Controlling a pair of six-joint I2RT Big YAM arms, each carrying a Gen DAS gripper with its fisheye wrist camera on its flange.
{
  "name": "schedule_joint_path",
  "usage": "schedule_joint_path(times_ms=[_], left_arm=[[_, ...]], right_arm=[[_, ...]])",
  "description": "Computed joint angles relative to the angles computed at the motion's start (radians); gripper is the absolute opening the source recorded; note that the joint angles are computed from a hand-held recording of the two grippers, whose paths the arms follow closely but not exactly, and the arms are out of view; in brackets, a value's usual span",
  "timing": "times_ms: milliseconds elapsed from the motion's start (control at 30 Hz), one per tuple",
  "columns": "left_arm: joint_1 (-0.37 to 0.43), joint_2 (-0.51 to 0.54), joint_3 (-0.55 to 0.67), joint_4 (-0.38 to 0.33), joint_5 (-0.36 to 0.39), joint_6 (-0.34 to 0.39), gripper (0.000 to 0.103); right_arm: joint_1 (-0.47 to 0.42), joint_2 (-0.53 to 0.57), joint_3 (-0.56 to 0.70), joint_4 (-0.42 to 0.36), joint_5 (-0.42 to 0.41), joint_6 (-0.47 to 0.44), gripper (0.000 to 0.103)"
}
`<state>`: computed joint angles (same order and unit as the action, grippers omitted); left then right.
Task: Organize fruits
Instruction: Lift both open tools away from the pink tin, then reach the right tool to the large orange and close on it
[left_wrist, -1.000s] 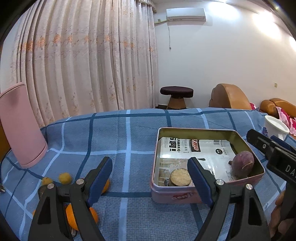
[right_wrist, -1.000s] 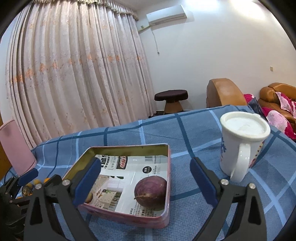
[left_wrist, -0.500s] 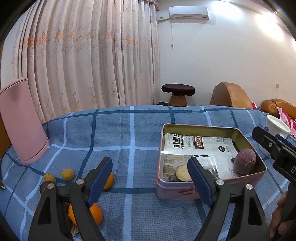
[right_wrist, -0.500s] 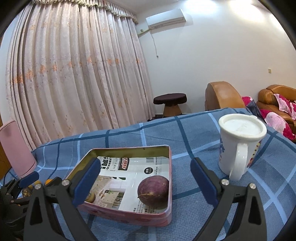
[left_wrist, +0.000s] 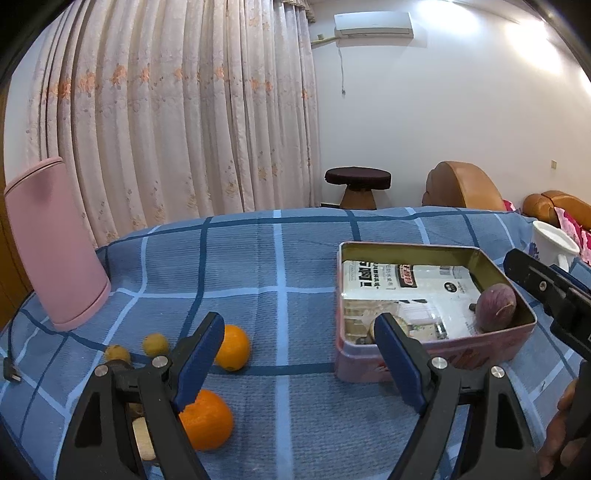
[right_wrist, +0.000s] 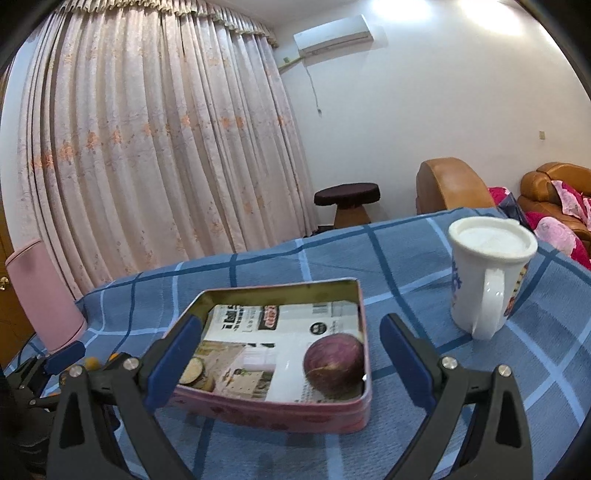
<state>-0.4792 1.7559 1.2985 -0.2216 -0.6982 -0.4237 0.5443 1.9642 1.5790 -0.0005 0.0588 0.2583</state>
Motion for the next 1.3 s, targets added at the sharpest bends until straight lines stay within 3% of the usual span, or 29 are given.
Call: schedule_joint_path(times_ms=[533,800,933,1100,1300], left_arm=[[0.044,-0.09,-0.116,-0.022,0.015,-0.034,0.084],[0.099,-0.16,-0.2,-0.015,0.021,-0.023,0.084],[0.157,-0.222,-0.271,0.013,0.081,-0.026,0.084],[0.22,-0.278,-0.334,0.008,0.113,-0.042,0.084],[0.268,-0.321,-0.381,0.015,0.184,-0.047,0.084]], right_arm=[[0.082,0.005,0.013,-0.045,-0.02,-0.04,0.099],[0.133,0.028,0.057,-0.097,-0.034,-0.111,0.089],[0.153,0.048,0.097,-0.153,-0.057,-0.159,0.082],[0.171,0.101,0.195,-0.291,-0.16,-0.189,0.075],[0.199,0.169,0.306,-0.431,-0.257,-0.197,0.074]])
